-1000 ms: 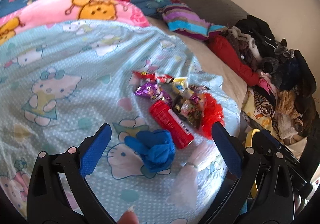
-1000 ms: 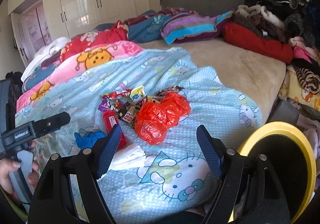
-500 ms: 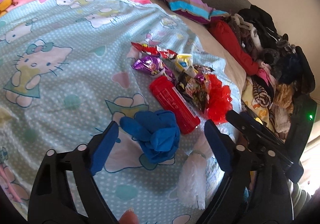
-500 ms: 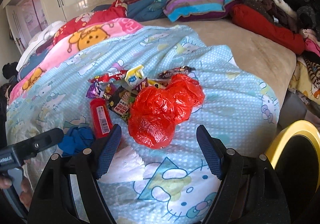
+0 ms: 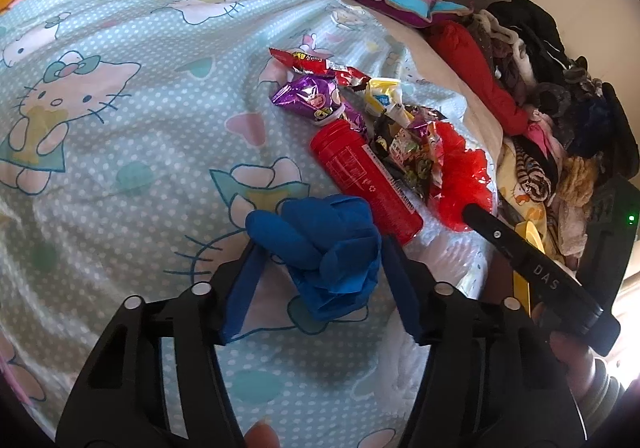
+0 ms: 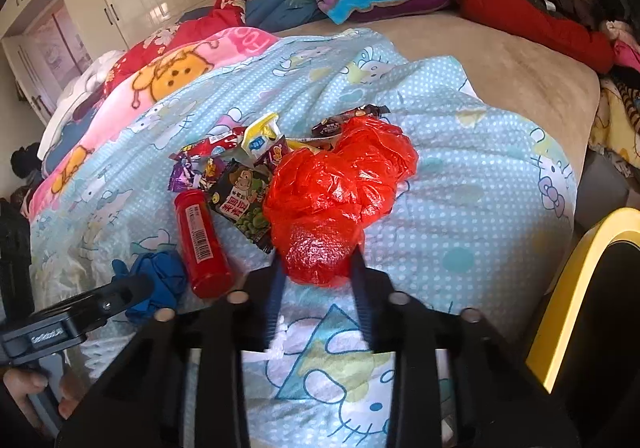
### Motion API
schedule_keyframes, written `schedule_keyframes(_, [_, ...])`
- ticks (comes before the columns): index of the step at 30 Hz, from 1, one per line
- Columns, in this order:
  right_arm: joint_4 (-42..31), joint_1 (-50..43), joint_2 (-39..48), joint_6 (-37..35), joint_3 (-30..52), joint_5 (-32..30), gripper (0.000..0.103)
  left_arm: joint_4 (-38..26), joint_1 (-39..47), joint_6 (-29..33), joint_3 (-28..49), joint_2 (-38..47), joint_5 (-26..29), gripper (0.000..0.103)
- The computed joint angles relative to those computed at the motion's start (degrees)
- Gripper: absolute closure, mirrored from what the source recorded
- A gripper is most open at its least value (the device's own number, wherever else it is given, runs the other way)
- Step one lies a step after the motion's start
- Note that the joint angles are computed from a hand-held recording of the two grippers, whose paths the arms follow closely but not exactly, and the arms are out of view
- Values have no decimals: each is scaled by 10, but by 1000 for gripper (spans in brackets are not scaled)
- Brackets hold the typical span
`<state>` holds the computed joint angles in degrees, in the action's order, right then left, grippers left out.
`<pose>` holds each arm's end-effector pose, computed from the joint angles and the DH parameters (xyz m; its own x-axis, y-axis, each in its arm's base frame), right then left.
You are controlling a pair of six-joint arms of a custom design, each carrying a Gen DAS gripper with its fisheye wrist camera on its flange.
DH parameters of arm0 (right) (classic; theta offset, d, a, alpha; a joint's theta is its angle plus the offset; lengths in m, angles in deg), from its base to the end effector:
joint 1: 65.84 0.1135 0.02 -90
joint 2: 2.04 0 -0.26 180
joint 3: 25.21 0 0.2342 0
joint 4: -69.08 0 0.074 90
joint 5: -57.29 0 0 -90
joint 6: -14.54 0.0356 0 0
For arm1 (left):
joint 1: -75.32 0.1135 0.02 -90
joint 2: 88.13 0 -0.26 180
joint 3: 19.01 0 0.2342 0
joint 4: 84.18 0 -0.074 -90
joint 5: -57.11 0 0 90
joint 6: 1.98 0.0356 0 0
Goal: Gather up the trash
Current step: 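Grasp the blue glove with the left tool while the right tool grasps the red bag, then carry the blue glove and red bag with both tools over the bin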
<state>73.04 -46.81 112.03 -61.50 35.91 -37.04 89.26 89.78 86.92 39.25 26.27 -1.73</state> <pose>0.3196 0.1131 0.0813 -0.7820 -0.0153 -0.6231 -0.1889 0.9585 0.2136 0.3007 0.0585 0.0630 -0.8606 -0.2389 -0.4497 -0.0004 0.8835 -0.4685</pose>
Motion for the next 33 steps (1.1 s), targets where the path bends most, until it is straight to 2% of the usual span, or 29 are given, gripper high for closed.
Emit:
schedule_keyframes(7, [30, -1, -35, -3, -46, 6, 86, 1, -3, 2, -4, -5, -7, 77])
schedule_keyframes(11, [47, -4, -58, -3, -76, 13, 86, 6, -7, 5, -9, -13, -4, 83])
schedule_keyframes(33, [66, -1, -184, -15, -178, 20, 86, 17, -17, -12, -50, -127, 4, 86])
